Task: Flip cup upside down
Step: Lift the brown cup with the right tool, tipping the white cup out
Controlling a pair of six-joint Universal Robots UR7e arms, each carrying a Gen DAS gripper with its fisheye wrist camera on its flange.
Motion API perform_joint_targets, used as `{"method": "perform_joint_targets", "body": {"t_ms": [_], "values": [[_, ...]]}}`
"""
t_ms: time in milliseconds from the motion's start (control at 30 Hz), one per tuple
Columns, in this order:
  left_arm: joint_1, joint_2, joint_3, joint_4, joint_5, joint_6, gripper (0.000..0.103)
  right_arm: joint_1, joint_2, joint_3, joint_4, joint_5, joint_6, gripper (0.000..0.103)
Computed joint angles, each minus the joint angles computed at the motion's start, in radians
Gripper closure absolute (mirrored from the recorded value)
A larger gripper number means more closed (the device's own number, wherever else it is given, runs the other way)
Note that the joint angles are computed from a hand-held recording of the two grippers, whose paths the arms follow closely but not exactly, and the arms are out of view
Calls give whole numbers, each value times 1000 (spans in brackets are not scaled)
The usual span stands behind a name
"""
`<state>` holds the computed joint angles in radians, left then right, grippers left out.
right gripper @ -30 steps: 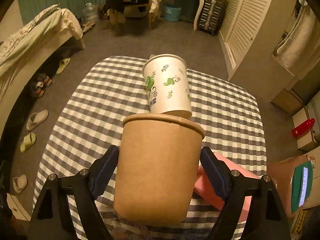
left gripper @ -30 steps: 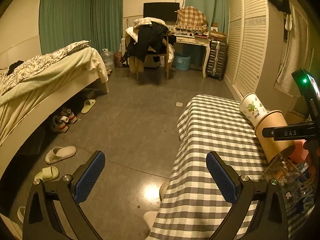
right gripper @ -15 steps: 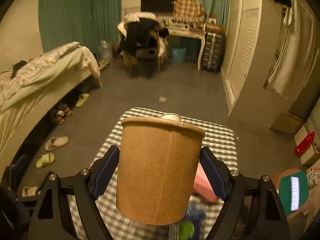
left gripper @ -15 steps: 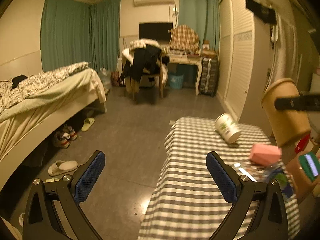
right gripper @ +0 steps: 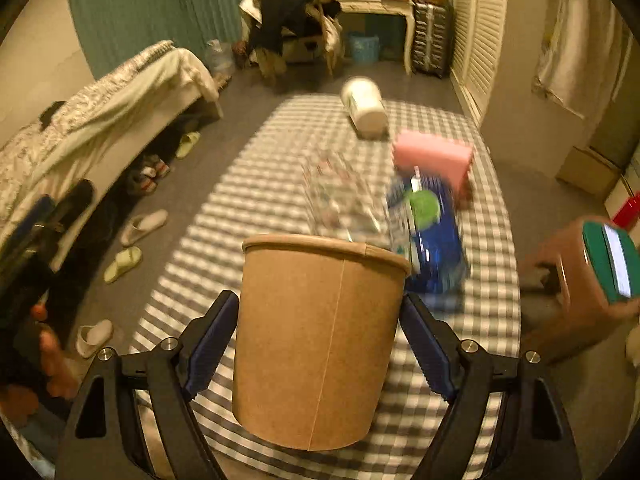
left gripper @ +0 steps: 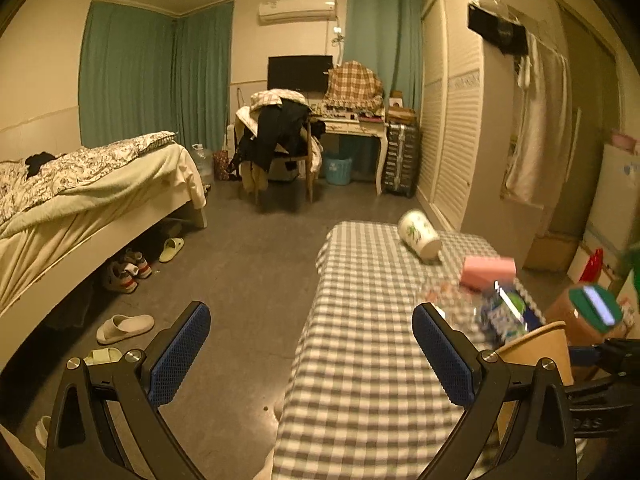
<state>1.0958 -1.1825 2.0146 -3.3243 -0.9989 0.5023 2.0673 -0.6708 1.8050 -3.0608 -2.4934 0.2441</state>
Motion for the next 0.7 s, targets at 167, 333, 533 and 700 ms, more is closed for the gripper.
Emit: {"method": "perform_joint_targets", "body": {"t_ms": [167,333,533,700], "values": [[7,8,50,-1,13,-10,0,-38,17,37,-18,30,46,21],[9,18,78,-23,40,-26,0,-53,24,47,-45,40,22,21],[-6,21,93,-55,77,-33,0,-51,34,52,-146,65,-49,19],[-35,13,121,-62,100,-49,0,-19,33,64,-264,22,-135,15]]}}
